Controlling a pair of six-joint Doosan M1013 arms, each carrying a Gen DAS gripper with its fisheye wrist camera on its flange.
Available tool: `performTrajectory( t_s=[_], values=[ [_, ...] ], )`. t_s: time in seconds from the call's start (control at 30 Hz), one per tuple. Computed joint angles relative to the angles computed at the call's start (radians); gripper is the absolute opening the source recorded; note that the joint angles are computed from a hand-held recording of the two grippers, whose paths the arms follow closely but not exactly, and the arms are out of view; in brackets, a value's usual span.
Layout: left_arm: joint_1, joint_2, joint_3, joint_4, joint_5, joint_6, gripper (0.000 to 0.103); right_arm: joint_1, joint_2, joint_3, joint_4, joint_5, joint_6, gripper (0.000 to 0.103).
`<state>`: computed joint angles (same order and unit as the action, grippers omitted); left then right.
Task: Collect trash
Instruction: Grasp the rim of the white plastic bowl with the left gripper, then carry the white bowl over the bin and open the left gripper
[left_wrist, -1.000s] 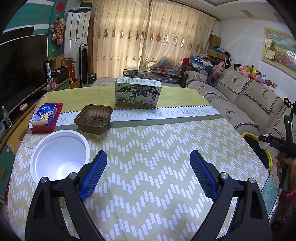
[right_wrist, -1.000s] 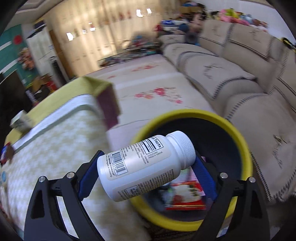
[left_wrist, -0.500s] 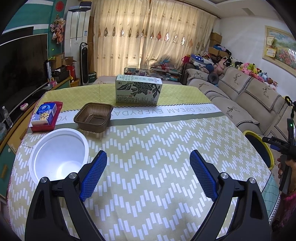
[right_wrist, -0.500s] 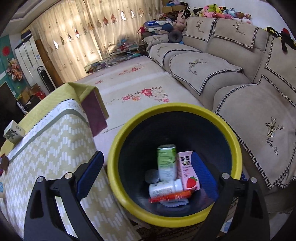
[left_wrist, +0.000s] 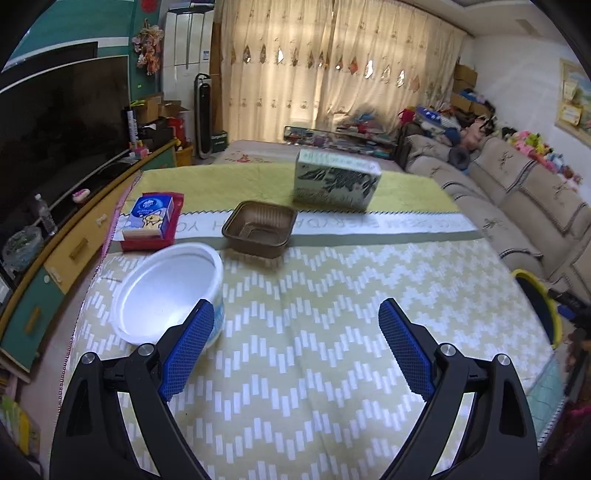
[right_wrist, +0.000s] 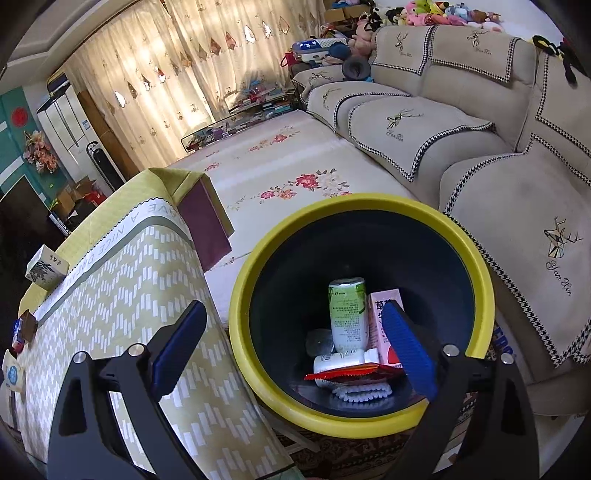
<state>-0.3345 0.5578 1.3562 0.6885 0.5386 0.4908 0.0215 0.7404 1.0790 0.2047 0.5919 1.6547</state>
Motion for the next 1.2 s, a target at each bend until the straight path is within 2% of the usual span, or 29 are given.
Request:
performTrajectory(
  t_s=[0.03,0.1,0.17,0.23,0.37,0.53,0.7,0.87,0.93,1.0,1.07,1.2],
  values=[
    [0.002,-0.007,0.005,-0.03,-0.017,0.029,0.09,-0.001,-0.001,0.002,0.008,-0.001,-0.005,0.091],
    [0.007,-0.022,0.015,-0.159,-0.063,0.174,0.09,-0.003,-0.002,0.007,0.024,-0.006,-0.015,0.091],
    [0.004,-0.029,0.018,-0.209,-0.072,0.235,0.09,-0.006,-0.005,0.011,0.047,-0.012,-0.031,0.091],
    [-0.001,-0.031,0.013,-0.189,-0.052,0.232,0.089,-0.008,-0.006,0.016,0.07,-0.018,-0.052,0.091],
    [-0.005,-0.016,-0.019,-0.086,0.049,0.173,0.087,-0.014,-0.01,0.024,0.111,-0.023,-0.085,0.091],
    [0.013,0.042,-0.092,-0.147,0.172,0.274,0.068,-0.021,-0.015,0.036,0.144,-0.029,-0.103,0.091],
    [0.029,0.088,-0.14,-0.178,0.265,0.303,0.06,-0.028,-0.021,0.047,0.157,-0.033,-0.104,0.091],
    [0.035,0.111,-0.159,-0.175,0.311,0.302,0.048,-0.032,-0.023,0.053,0.173,-0.038,-0.115,0.091],
    [0.039,0.113,-0.16,-0.186,0.313,0.307,0.028,-0.033,-0.022,0.052,0.182,-0.035,-0.124,0.091],
    [0.042,0.112,-0.158,-0.203,0.31,0.31,0.014,-0.032,-0.021,0.051,0.186,-0.033,-0.128,0.091],
    [0.035,0.109,-0.153,-0.175,0.311,0.295,0.01,-0.032,-0.02,0.05,0.193,-0.032,-0.132,0.091],
    [0.018,0.091,-0.139,-0.163,0.282,0.295,0.009,-0.034,-0.024,0.056,0.207,-0.037,-0.146,0.091]
  ],
)
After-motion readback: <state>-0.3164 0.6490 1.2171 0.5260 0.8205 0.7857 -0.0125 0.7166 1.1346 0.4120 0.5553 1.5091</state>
